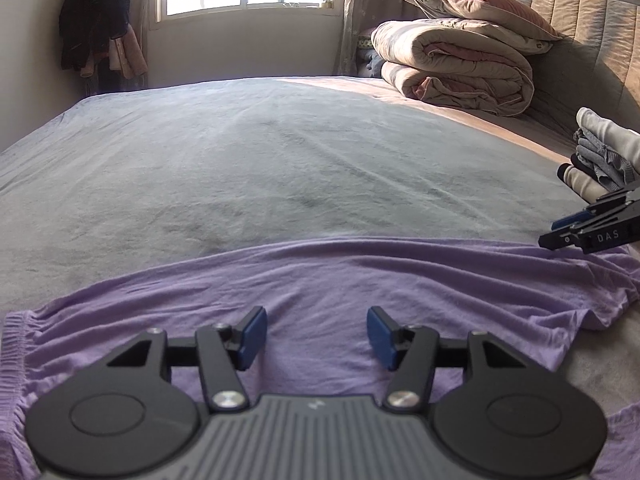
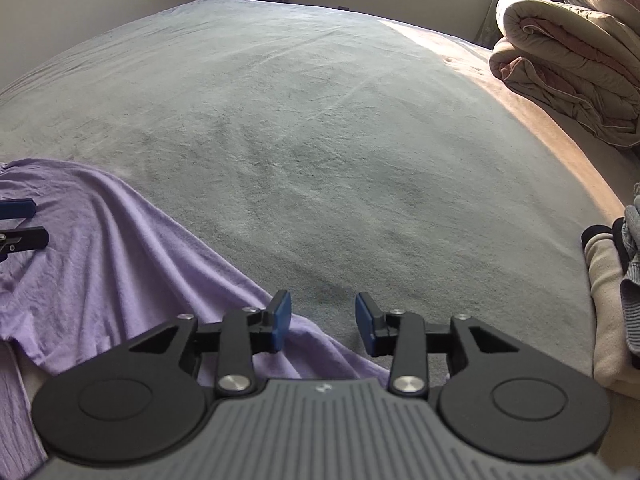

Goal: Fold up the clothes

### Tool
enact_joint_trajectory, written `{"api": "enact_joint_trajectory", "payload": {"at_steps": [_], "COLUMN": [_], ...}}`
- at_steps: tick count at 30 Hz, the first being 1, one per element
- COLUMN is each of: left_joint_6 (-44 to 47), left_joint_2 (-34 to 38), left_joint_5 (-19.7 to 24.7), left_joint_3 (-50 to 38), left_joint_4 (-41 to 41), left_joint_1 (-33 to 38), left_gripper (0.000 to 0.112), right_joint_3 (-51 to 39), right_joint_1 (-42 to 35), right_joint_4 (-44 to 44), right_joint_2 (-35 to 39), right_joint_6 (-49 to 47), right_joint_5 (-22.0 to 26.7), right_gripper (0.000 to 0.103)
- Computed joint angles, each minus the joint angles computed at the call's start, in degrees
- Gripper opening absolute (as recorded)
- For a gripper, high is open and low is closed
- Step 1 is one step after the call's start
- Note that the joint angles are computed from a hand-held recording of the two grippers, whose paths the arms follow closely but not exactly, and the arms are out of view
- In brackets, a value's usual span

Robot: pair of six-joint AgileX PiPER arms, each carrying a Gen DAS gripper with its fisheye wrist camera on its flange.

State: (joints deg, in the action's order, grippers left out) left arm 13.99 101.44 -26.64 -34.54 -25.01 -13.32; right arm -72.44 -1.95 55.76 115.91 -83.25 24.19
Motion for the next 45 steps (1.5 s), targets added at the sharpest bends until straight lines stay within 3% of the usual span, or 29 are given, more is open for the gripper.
{"api": "enact_joint_trajectory", "payload": {"at_steps": [3,9,13,16,18,21,23,24,27,29,34,39,45], "left_joint_6": [2.5,17.5,20.7,22.4,19.9,9.0,4.3,5.0,6.3,3.9,-1.6,0.9,6.3], "left_joint_2": [0.5,4.3,6.5,7.6,8.3,8.2,7.9,7.9,7.8,7.7,7.8,9.4,11.7], "left_joint_5": [1.5,8.1,14.1,15.8,16.1,15.5,14.3,13.0,9.0,6.4,3.2,2.2,1.9], "left_joint_3": [-3.0,-13.1,-17.3,-18.1,-18.4,-17.5,-16.3,-15.8,-14.3,-13.3,-12.8,-14.2,-15.8], "left_joint_4": [-0.6,-8.8,-8.4,-7.9,-5.8,2.9,6.3,4.7,0.7,1.5,4.0,0.2,-5.3], "left_joint_1": [2.5,5.7,7.4,7.7,7.8,7.7,7.1,6.5,5.2,5.0,5.4,5.0,3.9], "left_gripper": [0.057,0.057,0.056,0.056,0.054,0.037,0.005,0.002,0.001,0.001,0.001,0.001,0.001], "right_joint_3": [-0.7,-2.5,-4.0,-2.4,-0.3,4.1,8.0,9.4,11.5,10.5,4.5,-0.9,-5.3], "right_joint_1": [-1.5,-4.5,-5.7,-5.8,-5.2,-3.6,-1.8,-1.2,-0.5,-0.2,0.7,2.2,4.3], "right_joint_4": [-2.7,-6.1,-11.4,-13.1,-11.6,-6.3,-0.7,2.9,15.5,18.2,15.9,13.9,-4.0], "right_joint_2": [0.4,1.1,0.9,-0.5,-0.9,-2.3,-3.9,-4.5,-5.3,-5.0,-2.4,1.3,5.3], "right_joint_6": [0.9,1.6,5.5,4.2,1.6,-4.3,-10.6,-14.2,-25.7,-27.6,-23.6,-18.0,2.5], "right_joint_5": [1.9,7.0,11.2,10.8,8.1,3.1,-2.1,-4.1,-8.0,-9.5,-11.4,-13.3,-15.2], "right_gripper": [0.04,0.04,0.039,0.037,0.031,0.009,0.005,0.005,0.005,0.004,0.004,0.004,0.004]}}
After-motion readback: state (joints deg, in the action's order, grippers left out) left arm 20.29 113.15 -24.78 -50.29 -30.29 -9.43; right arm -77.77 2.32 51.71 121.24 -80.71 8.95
